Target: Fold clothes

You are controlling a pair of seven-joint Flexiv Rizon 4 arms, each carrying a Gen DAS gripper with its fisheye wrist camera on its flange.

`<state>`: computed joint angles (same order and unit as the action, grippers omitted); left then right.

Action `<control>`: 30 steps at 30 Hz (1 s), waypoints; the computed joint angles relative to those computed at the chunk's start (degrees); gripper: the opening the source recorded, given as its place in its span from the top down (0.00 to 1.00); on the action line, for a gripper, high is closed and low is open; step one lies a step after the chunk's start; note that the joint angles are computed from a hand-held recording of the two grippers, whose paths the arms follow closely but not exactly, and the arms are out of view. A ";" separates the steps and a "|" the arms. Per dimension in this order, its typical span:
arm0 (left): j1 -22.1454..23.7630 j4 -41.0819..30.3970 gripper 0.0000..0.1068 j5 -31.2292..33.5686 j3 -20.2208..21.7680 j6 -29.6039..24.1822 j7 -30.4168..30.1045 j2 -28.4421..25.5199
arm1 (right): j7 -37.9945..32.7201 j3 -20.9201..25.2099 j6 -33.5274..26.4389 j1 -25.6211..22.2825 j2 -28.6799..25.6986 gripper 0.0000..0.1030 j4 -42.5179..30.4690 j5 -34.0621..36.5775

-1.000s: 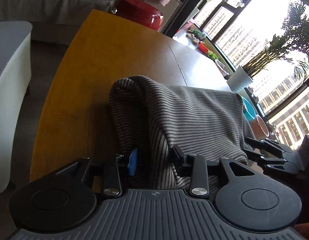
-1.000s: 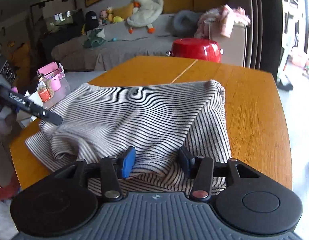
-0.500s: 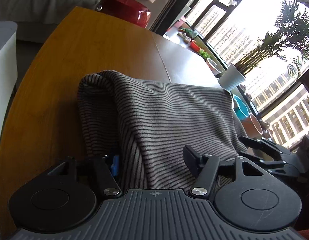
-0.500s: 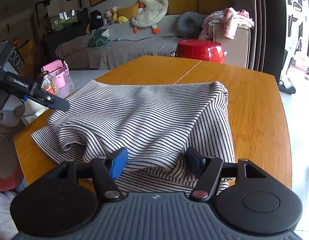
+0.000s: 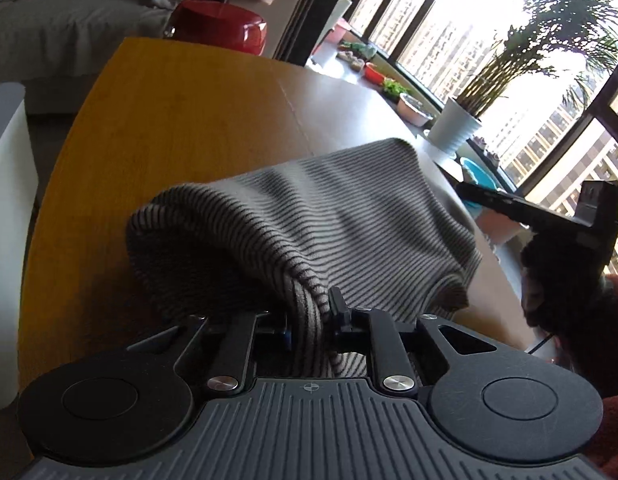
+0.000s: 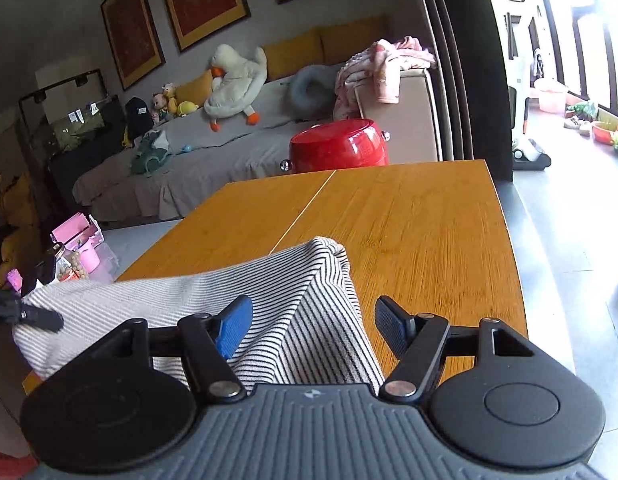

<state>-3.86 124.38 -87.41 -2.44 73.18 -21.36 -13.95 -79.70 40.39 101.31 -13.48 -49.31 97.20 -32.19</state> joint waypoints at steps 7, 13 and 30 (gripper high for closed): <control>0.60 0.09 0.74 -1.15 0.16 -1.33 -1.90 -0.77 | -2.81 5.88 -2.21 -1.68 -3.65 0.13 -2.43 -3.36; 0.51 -1.46 0.73 -3.41 -0.04 -1.47 0.82 -2.10 | -7.24 11.10 -9.75 -2.09 -7.30 0.05 -4.93 -1.46; 11.16 -27.52 0.67 15.08 -4.91 -10.64 -6.50 -21.46 | -5.77 -2.84 -3.16 6.28 -1.40 0.00 -4.24 12.88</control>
